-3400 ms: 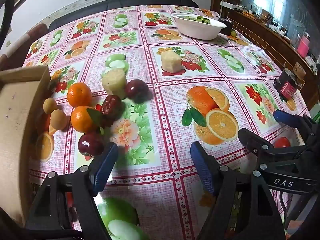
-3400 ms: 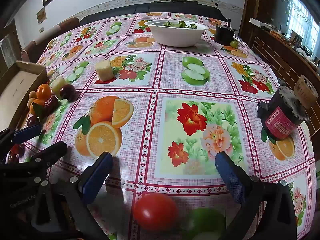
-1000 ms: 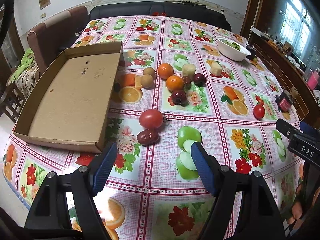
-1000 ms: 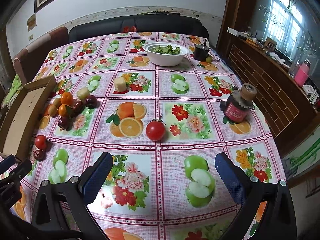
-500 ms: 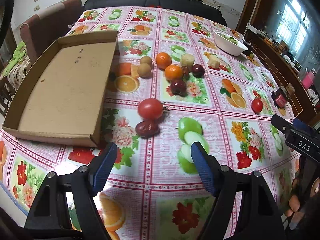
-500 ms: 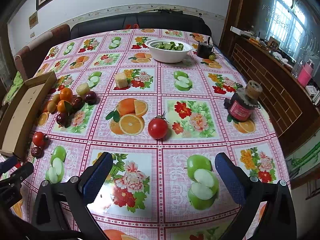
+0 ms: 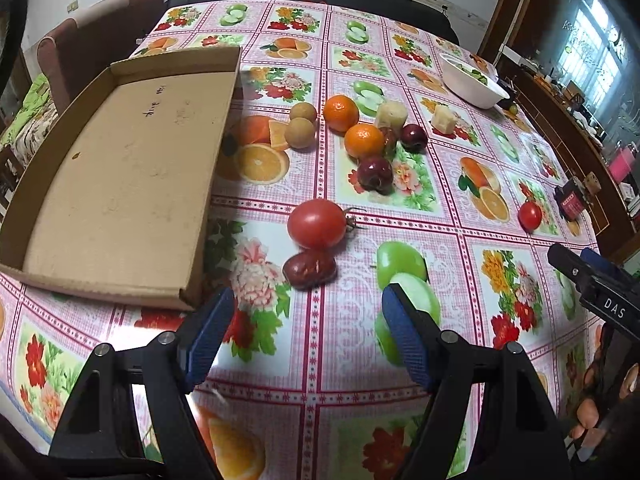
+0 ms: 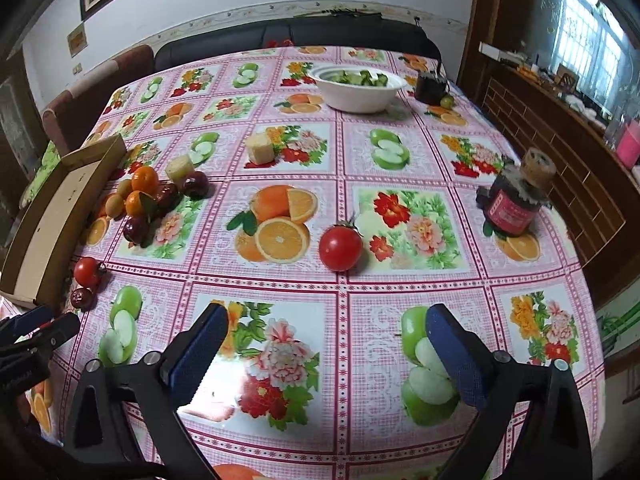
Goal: Organize fruits
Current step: 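Move the right tool toward the large red tomato while the left tool approaches the red date, then close the right tool on the tomato while the left tool closes on the date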
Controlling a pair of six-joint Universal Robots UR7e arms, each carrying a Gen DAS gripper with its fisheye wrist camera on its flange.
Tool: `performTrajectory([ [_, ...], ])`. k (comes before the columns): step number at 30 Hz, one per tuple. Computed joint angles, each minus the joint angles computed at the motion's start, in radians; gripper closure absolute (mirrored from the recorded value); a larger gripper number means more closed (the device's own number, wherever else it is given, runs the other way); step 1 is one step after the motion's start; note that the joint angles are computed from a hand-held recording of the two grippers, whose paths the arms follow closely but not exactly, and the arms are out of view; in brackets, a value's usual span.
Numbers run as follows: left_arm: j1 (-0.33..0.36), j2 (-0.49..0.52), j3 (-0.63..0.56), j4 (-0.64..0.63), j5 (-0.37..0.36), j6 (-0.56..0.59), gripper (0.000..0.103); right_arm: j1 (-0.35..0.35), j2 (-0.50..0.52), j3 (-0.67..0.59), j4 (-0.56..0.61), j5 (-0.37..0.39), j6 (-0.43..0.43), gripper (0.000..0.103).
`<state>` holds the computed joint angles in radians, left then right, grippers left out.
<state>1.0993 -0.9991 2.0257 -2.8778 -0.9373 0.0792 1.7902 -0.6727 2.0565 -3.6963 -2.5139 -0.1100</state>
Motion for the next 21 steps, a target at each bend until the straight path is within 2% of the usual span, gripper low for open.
performTrajectory([
  [6, 0.011, 0.028, -0.03, -0.001, 0.004, 0.021, 0.027, -0.049, -0.024, 0.024, -0.019, 0.087, -0.011, 0.016],
  [16, 0.024, 0.065, -0.061, -0.003, 0.008, 0.084, 0.027, -0.088, 0.012, -0.081, -0.011, 0.086, -0.105, 0.024],
  [17, 0.025, 0.067, -0.063, -0.005, 0.008, 0.091, 0.033, -0.094, 0.012, -0.09, -0.001, 0.089, -0.108, 0.027],
  [18, 0.024, 0.071, -0.063, -0.02, 0.015, 0.104, 0.046, -0.1, 0.012, -0.096, 0.012, 0.092, -0.104, 0.032],
  [19, 0.022, 0.074, -0.063, -0.029, 0.024, 0.118, 0.053, -0.109, 0.007, -0.1, 0.032, 0.106, -0.096, 0.039],
  [20, 0.023, 0.072, -0.063, -0.03, 0.022, 0.132, 0.067, -0.12, 0.001, -0.103, 0.054, 0.124, -0.086, 0.043],
  [21, 0.026, 0.069, -0.065, -0.028, 0.009, 0.142, 0.075, -0.125, 0.0, -0.105, 0.068, 0.129, -0.079, 0.053],
])
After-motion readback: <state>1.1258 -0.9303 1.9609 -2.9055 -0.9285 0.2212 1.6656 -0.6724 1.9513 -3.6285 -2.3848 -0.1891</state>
